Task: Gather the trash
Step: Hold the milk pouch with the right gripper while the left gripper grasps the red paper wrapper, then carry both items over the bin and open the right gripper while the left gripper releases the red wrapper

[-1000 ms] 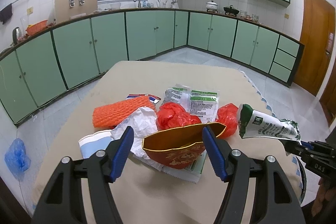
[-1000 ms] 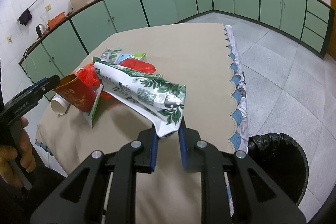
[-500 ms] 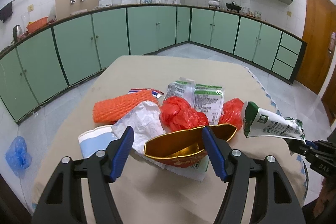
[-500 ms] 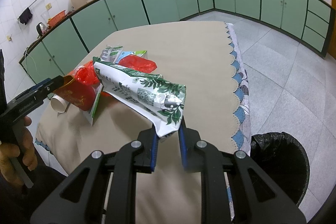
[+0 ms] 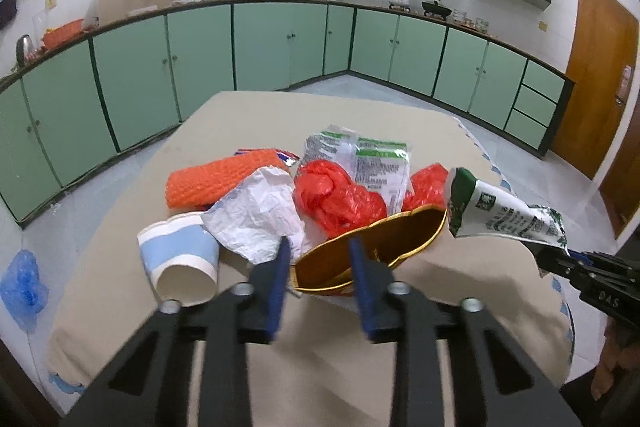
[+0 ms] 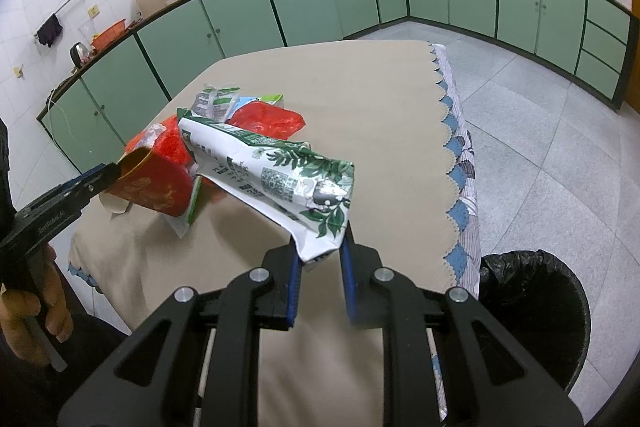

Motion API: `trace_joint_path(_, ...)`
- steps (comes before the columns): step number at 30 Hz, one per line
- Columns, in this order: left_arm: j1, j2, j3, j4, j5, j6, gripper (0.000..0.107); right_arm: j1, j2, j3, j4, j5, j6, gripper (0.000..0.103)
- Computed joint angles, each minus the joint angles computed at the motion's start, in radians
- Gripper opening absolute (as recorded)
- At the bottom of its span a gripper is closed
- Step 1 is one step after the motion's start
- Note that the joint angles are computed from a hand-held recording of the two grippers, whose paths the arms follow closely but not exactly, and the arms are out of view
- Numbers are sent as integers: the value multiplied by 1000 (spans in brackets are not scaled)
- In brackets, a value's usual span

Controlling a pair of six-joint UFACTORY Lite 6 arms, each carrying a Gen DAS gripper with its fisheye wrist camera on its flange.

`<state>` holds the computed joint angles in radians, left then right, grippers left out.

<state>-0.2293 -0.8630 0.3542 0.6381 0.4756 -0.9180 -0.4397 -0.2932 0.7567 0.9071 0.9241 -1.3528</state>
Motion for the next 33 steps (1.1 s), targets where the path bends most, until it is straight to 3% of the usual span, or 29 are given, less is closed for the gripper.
trace_joint_path(3, 5, -28, -12, -18, 5, 11, 7, 2, -5, -3, -2, 0, 1, 17)
trace_joint_path(11, 12, -62, -35, -106, -16, 99, 4, -2, -3, -1, 0, 1, -1, 17)
trace_joint_path(16, -18, -67, -36, -79, -21, 60, 3, -6, -3, 0, -1, 6, -2, 17)
trace_joint_path(24, -144, -67, 6, 40, 57, -98, 2, -20, -14, 6, -2, 21, 4, 17)
trace_joint_path(33, -350, -48, 84, 170, 206, -278, 2, -137, -53, 36, -4, 124, -16, 17)
